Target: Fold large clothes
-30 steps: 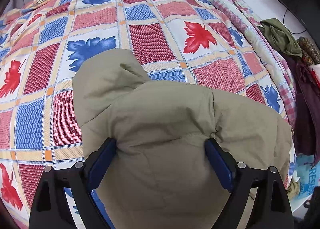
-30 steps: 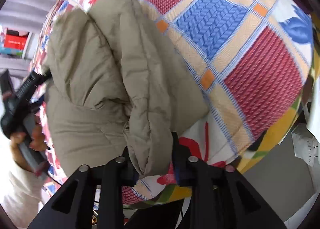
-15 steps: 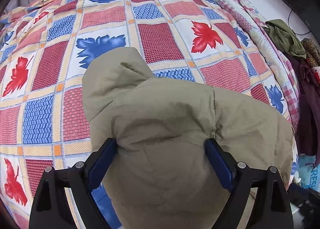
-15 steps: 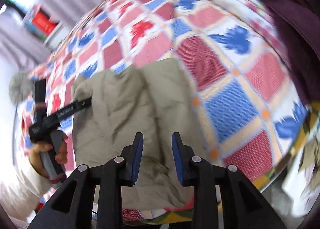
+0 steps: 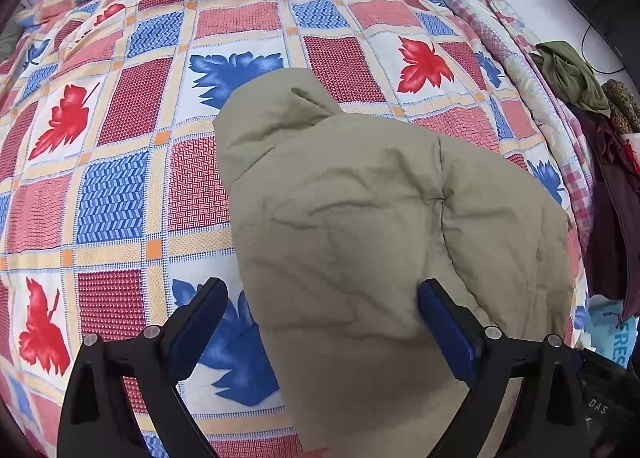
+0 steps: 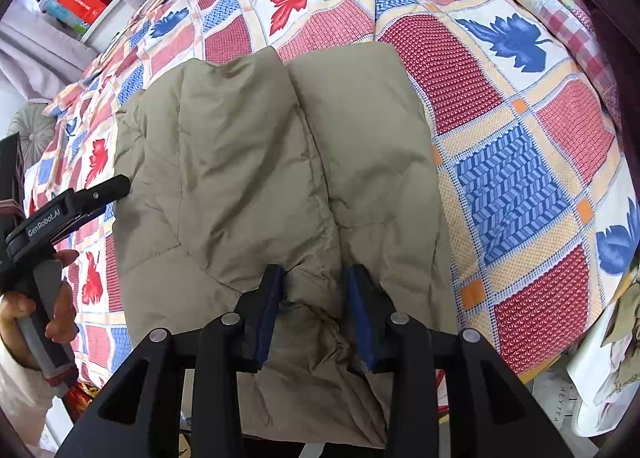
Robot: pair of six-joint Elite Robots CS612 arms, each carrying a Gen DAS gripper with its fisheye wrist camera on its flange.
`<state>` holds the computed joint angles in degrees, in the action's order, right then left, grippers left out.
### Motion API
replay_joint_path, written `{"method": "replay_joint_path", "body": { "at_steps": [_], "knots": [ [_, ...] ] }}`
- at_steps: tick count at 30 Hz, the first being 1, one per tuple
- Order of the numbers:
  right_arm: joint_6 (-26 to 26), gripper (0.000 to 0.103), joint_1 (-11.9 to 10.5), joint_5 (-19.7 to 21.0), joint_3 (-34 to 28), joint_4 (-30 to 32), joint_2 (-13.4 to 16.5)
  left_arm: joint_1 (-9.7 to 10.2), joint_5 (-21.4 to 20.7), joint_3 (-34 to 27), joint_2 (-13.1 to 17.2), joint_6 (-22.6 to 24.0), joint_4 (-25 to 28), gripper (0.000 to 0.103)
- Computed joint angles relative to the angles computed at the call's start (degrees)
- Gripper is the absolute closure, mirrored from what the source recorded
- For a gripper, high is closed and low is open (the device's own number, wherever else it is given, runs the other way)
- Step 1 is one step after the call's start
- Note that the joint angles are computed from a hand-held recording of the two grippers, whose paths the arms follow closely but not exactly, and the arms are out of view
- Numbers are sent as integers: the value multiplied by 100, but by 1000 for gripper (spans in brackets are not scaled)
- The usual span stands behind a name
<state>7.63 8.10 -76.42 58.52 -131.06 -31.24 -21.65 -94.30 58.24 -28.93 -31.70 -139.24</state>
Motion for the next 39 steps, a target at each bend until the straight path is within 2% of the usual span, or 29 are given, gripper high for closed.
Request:
{"method": "replay_joint_path", "body": {
  "at_steps": [1,11,13,14,17,20,22,27,29,32,36,39],
  "knots": [
    [-2,64,-1,5,-1,-2,-3,-3,9,3,-6,0,23,0],
    [-79,61,-48,-47,21,-235,-94,33,-83,126,-74,-154,84,0],
    [-47,48,-72,-90,16,-349,-100,40,-96,167,-95,-138,100,0],
    [-47,45,-84,-141,-4,-389,-91,43,-101,191,-104,-115,104,0],
    [-48,44,-111,-254,-103,-342,-45,75,-218,288,-132,-115,18,0],
    [-104,36,-187,16,-186,-207,14,137,-512,431,-163,-163,-220,0],
    [-187,21,-235,183,-198,-183,38,192,-783,534,-173,-250,-404,0],
    [-167,21,-340,445,-181,-353,84,286,-1327,715,-166,-399,-703,0],
    [0,20,-423,877,-186,-439,135,321,-1609,753,-141,-458,-833,0],
    [68,17,-516,1510,-382,-191,293,365,-1987,790,-87,-514,-1065,0],
    [-150,17,-535,1730,-672,286,473,389,-2028,832,-50,-442,-1092,0],
    [-379,17,-534,1752,-895,595,613,463,-2401,873,48,-778,-1425,0]
  ]
}}
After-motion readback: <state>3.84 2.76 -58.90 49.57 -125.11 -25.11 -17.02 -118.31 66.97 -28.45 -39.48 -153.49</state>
